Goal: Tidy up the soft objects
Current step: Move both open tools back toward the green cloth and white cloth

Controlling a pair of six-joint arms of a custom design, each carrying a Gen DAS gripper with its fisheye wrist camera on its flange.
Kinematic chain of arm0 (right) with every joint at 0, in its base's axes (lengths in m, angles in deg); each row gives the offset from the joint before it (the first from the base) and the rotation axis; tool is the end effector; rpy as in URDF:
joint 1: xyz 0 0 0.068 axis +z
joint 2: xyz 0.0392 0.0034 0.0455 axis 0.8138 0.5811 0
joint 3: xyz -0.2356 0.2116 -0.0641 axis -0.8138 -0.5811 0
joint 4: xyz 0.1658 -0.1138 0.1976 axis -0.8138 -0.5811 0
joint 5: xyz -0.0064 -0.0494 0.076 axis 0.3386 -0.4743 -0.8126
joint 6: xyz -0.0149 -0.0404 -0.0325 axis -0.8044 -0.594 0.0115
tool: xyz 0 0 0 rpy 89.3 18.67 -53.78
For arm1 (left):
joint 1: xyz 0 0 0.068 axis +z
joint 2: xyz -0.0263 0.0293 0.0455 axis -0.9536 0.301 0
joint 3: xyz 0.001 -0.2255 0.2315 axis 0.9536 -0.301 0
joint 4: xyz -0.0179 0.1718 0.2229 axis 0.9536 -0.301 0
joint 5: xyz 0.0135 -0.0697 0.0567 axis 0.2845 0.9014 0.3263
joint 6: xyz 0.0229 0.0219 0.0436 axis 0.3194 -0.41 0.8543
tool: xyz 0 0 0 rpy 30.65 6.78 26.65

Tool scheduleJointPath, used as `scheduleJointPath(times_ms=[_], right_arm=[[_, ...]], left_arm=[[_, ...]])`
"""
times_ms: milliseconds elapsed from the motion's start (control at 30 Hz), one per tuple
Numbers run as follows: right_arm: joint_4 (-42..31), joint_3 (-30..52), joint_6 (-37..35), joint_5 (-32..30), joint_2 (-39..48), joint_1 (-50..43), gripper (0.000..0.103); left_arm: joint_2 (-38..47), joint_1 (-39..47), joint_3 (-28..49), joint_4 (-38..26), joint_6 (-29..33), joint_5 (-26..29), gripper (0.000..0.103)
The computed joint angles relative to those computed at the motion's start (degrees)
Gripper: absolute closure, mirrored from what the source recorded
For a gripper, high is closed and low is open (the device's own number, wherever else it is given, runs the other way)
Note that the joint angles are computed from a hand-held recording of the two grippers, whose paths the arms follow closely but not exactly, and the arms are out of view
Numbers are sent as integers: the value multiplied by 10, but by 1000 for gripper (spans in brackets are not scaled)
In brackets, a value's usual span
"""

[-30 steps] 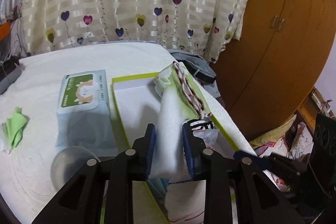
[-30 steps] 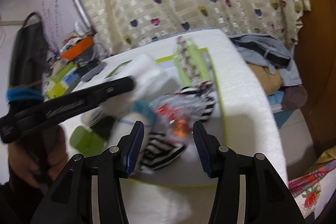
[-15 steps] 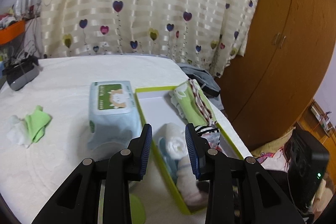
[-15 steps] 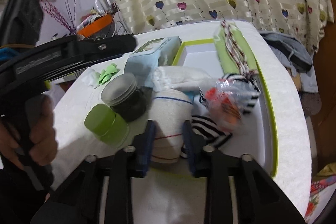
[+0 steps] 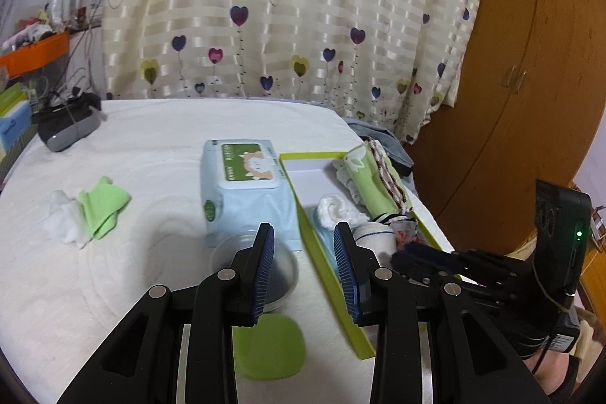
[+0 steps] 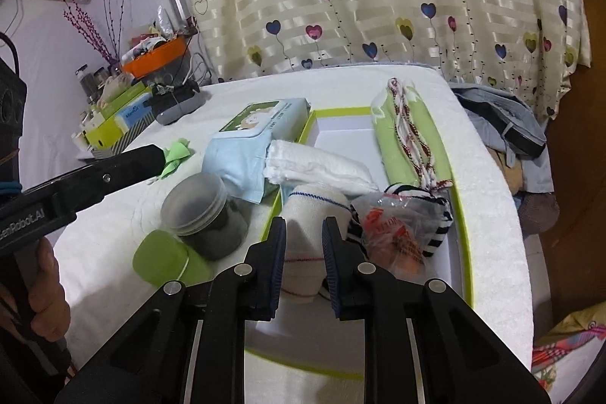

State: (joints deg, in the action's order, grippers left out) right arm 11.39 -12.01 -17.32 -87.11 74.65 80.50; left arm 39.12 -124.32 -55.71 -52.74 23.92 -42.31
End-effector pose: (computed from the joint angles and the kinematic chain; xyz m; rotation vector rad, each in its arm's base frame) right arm 0.1523 0.0732 0.1476 -0.1365 2.2857 0.3743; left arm 0.1890 -0.2238 0.1847 0.3031 2.2240 -0.4373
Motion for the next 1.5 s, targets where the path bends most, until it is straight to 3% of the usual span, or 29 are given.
scheduleJointPath(times_ms=[67, 200, 467, 833, 1500], right_arm=[[-20, -2, 12, 24, -23, 18, 79], [-61, -3, 36, 68, -78, 51, 56], [-143, 17, 84, 156, -146, 140, 56], [-175, 42, 129, 241, -139, 265, 56], [-133, 82, 134, 261, -50, 318, 56]], left_arm=[[-15, -2, -15, 3, -4, -4, 72], [-35, -7, -35, 1, -11, -15, 72], [-86, -13, -78, -13, -33, -35, 72], [-181, 5, -134, -47, -45, -52, 72], [-275, 126, -198, -66, -29, 5, 72]])
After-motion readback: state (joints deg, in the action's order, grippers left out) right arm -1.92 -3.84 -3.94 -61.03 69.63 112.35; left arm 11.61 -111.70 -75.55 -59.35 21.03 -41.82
